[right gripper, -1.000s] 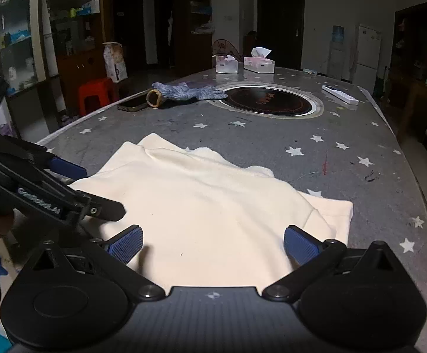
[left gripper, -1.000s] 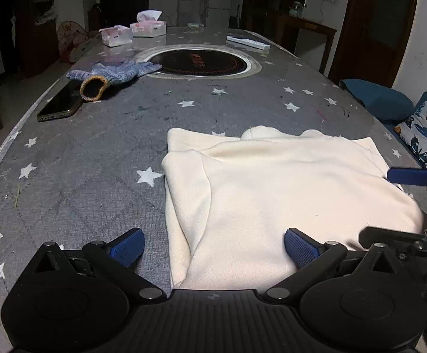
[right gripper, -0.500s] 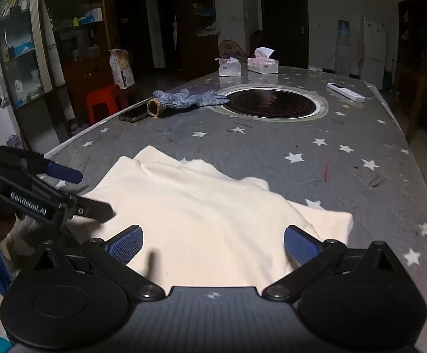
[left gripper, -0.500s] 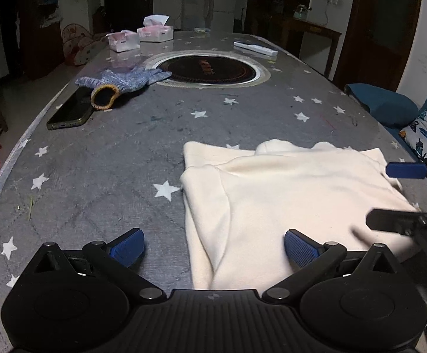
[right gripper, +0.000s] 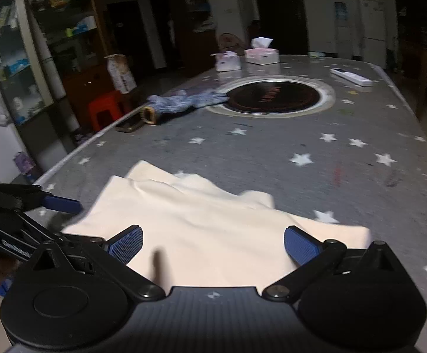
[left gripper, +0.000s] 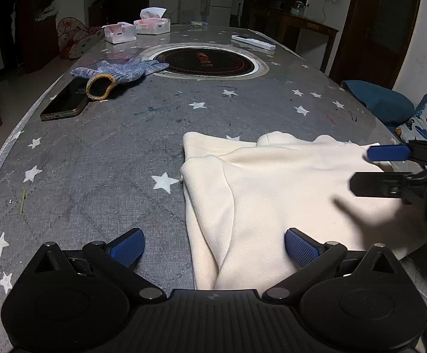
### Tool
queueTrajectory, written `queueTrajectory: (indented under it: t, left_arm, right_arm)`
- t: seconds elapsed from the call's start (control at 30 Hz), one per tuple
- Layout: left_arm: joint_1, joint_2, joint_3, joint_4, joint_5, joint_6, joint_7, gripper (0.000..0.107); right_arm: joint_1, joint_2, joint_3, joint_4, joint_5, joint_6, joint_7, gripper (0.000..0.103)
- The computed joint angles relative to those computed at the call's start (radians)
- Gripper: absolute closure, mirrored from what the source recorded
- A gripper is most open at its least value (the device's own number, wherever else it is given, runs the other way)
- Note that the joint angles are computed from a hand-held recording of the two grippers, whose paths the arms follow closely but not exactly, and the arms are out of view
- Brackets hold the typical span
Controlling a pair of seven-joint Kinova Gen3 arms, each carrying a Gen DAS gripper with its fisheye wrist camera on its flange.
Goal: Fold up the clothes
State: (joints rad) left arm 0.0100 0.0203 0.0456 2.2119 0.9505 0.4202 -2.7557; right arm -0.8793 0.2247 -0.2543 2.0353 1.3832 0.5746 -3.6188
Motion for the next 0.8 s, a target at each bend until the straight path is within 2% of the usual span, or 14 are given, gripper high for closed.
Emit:
queueTrajectory:
  t: [0.07, 0.2, 0.33, 0.43, 0.6, 0.67, 0.8]
  left_arm:
    - [-0.001, -0.001, -0.001, 0.003, 0.011, 0.000, -0.015, 0.004]
    - [-0.004, 0.000, -0.003, 0.005, 0.026, 0.005, -0.037, 0.004]
    - [-0.008, -0.002, -0.007, -0.001, 0.011, 0.017, -0.018, 0.004]
    - [-0.016, -0.012, -0.017, 0.007, 0.044, 0.024, -0.048, 0.004]
    - [-0.022, -0.013, -0.025, 0.013, 0.060, 0.028, -0.058, 0.004]
    - [-0.022, -0.025, -0.026, 0.022, 0.077, 0.015, -0.071, 0.004]
    - [-0.018, -0.049, -0.041, 0.044, 0.105, -0.003, -0.118, 0.004]
  right_arm:
    - [0.011, 0.016, 0.003, -0.022, -0.018, -0.018, 0.042, 0.000]
    - [0.020, 0.063, 0.027, -0.078, -0.138, -0.012, 0.140, 0.000]
    - [-0.018, 0.049, 0.065, -0.083, -0.154, -0.008, 0.152, 0.000]
    - [-0.054, 0.041, 0.048, -0.089, -0.148, 0.075, 0.171, 0.000]
    - [-0.111, 0.090, 0.014, -0.133, -0.221, 0.236, 0.305, 0.000]
    - [-0.151, 0.091, 0.034, -0.126, -0.212, 0.256, 0.292, 0.000]
    - [-0.188, 0.066, 0.021, -0.093, -0.154, 0.280, 0.220, 0.000]
